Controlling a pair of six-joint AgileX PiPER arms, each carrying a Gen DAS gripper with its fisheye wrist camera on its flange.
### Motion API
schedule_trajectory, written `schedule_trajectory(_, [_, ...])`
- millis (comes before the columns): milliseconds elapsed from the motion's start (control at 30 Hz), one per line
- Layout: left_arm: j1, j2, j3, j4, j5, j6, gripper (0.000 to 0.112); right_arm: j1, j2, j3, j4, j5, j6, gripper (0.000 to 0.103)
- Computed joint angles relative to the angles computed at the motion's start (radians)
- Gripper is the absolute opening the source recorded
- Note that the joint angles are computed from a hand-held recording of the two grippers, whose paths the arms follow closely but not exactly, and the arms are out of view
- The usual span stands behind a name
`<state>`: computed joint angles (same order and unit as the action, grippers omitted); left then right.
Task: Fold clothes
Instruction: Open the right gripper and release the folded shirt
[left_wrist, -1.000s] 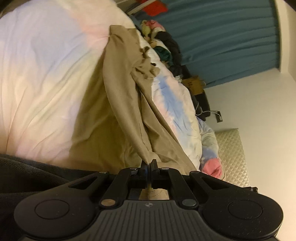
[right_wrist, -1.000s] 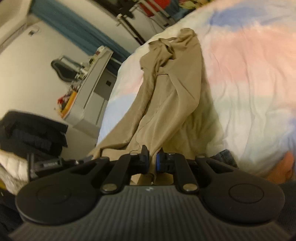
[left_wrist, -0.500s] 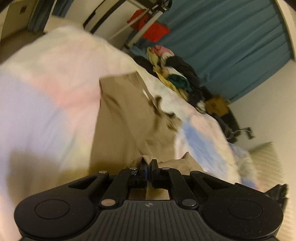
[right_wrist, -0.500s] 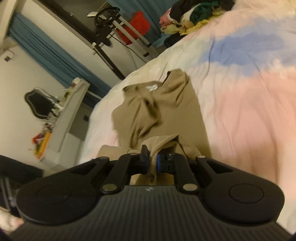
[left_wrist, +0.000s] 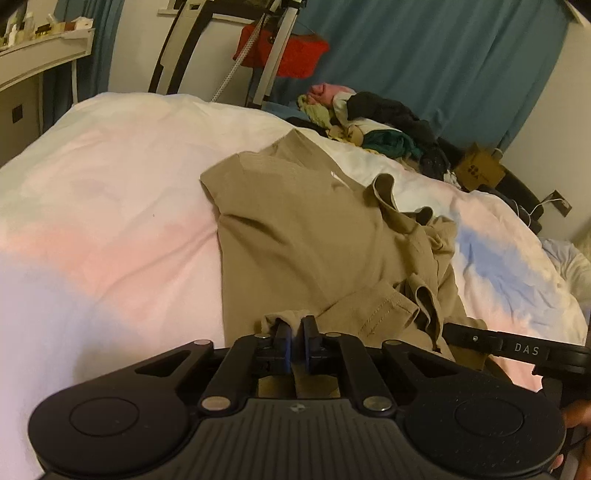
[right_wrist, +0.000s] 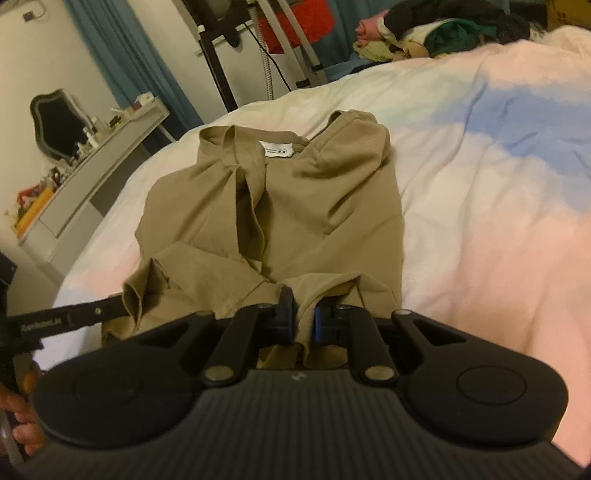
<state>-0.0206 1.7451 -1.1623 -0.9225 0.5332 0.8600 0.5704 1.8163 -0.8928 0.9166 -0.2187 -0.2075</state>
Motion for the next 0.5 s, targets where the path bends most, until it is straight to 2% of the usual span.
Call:
schedule_trajectory(67, [-0.007,-0.013,0.016,-0.002,-0.019,0.009,0.013,0.012,-0.022,0.000,0.141,0.000,-0.138,0.016])
schedule_trajectory(100, [-0.007,-0.031,0.025,0.013,-0.021,-0.002,0.025,0.021,-0.036,0.002,0.222,-0.006,-0.216,0.018])
schedule_trajectory(133, [-0.010,-0.059,0.043,0.030,-0.025,-0.014,0.043,0.034,-0.053,0.008,0.278,-0.020,-0.266,0.028])
schedule_trajectory(200, [-0.016,-0.133,0.094,0.046,-0.041,-0.010,0.050,0.076,-0.099,0.035,0.352,-0.074,-0.328,0.065])
schedule_trajectory(267, [-0.022,-0.226,0.157,0.041,-0.060,0.028,0.055,0.143,-0.155,0.069,0.438,-0.165,-0.407,0.079])
schedule_trajectory(300, [-0.026,-0.270,0.185,0.050,-0.072,0.029,0.065,0.181,-0.183,0.084,0.476,-0.215,-0.443,0.083])
schedule_trajectory(333, [-0.030,-0.327,0.226,0.044,-0.089,0.043,0.075,0.222,-0.213,0.099,0.518,-0.265,-0.483,0.082])
schedule_trajectory(433, [-0.030,-0.489,0.323,0.047,-0.103,0.058,0.083,0.367,-0.289,0.129,0.643,-0.442,-0.586,0.082])
schedule_trajectory(500, [-0.026,-0.597,0.377,0.076,-0.098,0.033,0.089,0.473,-0.324,0.144,0.686,-0.568,-0.591,0.082])
